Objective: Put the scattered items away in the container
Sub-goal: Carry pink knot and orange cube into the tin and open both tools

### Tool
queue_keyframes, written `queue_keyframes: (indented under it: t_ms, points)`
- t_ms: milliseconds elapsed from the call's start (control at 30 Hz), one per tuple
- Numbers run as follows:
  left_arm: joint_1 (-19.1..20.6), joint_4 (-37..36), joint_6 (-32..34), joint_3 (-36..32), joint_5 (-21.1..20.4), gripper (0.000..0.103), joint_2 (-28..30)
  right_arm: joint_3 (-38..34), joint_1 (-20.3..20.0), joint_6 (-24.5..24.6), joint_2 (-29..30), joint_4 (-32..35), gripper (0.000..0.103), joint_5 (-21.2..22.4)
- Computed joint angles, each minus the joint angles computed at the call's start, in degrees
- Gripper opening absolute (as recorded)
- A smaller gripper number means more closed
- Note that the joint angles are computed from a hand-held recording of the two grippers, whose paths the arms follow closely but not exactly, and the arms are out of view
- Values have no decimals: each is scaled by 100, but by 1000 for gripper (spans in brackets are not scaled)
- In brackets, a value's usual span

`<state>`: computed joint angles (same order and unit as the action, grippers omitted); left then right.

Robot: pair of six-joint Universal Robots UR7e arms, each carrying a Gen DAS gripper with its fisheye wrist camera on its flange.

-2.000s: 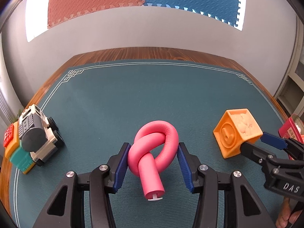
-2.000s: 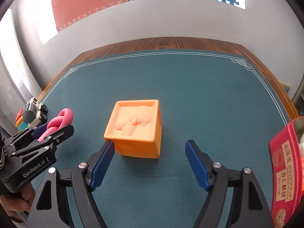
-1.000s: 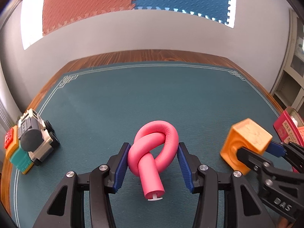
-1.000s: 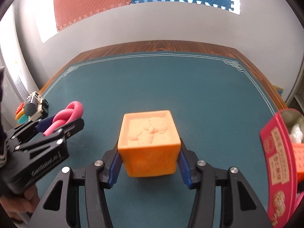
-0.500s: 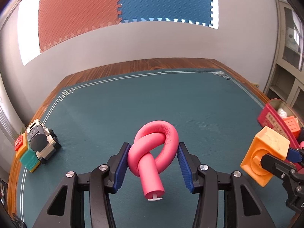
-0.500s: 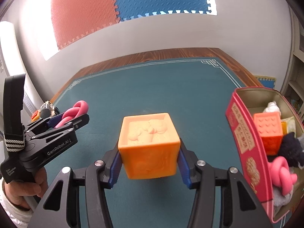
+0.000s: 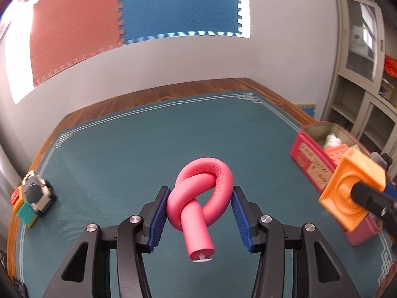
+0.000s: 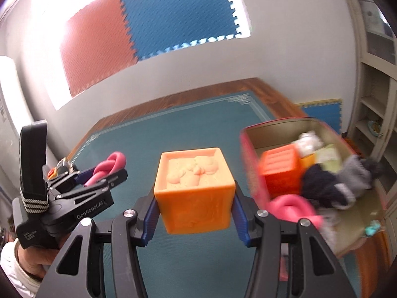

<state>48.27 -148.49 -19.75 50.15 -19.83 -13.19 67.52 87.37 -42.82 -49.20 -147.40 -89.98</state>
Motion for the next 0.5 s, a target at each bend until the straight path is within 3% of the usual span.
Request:
queue_keyframes:
  t_ms: [267,500]
  points:
    - [-88,606,318,-1397,-428,52,779,-579,-262,126,-56,-195,56,-75]
    - [-123,1256,469,-2717,-596,52,1445,-1704,-341,326,382,326,56,-57]
